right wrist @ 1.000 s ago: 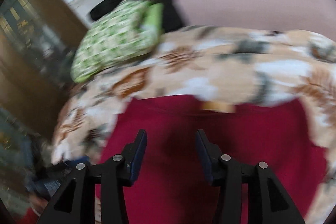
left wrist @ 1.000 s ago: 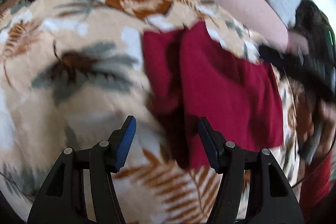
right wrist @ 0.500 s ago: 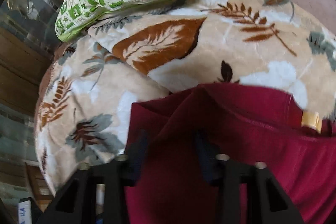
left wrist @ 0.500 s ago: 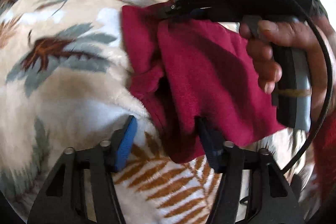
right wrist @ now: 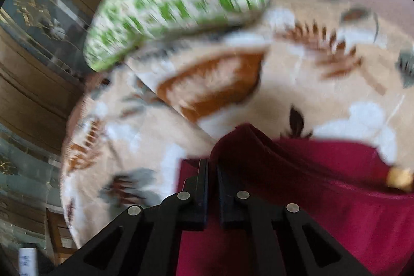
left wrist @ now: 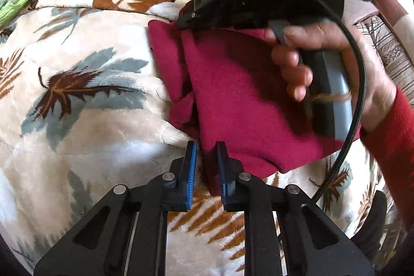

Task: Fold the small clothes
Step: 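Lay the lifted hem over the strip and open both tools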

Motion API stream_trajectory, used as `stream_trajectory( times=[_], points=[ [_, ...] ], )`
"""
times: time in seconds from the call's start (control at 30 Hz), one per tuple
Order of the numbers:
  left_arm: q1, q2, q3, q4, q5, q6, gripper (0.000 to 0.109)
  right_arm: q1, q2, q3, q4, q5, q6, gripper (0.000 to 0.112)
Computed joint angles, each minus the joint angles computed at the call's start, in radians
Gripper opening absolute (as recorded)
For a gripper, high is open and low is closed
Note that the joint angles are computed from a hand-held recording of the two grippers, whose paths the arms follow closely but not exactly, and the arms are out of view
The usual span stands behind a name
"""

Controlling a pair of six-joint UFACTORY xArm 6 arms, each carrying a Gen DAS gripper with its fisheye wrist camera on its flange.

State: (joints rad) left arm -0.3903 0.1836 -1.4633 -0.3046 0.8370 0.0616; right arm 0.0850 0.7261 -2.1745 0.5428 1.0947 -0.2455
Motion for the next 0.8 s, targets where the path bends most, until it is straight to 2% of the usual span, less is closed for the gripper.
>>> stream_trajectory(
  times=[0.07,0.1,0.13,0.2,0.37,0.47,0.57,0.67,0.8],
  points=[
    [-0.007,0.009,-0.013,0.022,-0.004,-0.012,0.015,-0.012,-0.063,0.109,0.075,-0.058,-0.05,0.009],
    [-0.014,0.009,-0.014,0.048,-0.008,-0.028,0.015,-0.024,-0.097,0.147,0.107,-0.059,-0.075,0.019],
    [0.002,-0.007,0.002,0.049,-0.006,-0.012,0.015,-0.034,-0.126,0.177,0.124,-0.058,-0.094,0.034],
    [-0.008,-0.024,0.023,0.082,-0.02,-0.038,0.015,-0.049,-0.19,0.244,0.137,-0.074,-0.131,0.041],
    [-0.017,-0.051,0.049,0.133,-0.033,-0.071,0.015,-0.094,-0.376,0.467,0.129,-0.14,-0.219,0.041],
    [-0.026,-0.063,0.055,0.176,-0.036,-0.098,0.014,-0.127,-0.49,0.625,0.095,-0.225,-0.255,0.041],
    [-0.036,-0.099,0.08,0.221,-0.031,-0.126,0.014,-0.171,-0.573,0.749,0.005,-0.314,-0.251,0.041],
    [-0.033,-0.094,0.051,0.234,-0.014,-0.141,0.014,-0.228,-0.608,0.805,-0.05,-0.36,-0.241,0.041],
    [-0.024,-0.085,0.014,0.192,-0.022,-0.156,0.015,-0.321,-0.626,0.858,-0.209,-0.481,-0.138,0.041]
  ],
)
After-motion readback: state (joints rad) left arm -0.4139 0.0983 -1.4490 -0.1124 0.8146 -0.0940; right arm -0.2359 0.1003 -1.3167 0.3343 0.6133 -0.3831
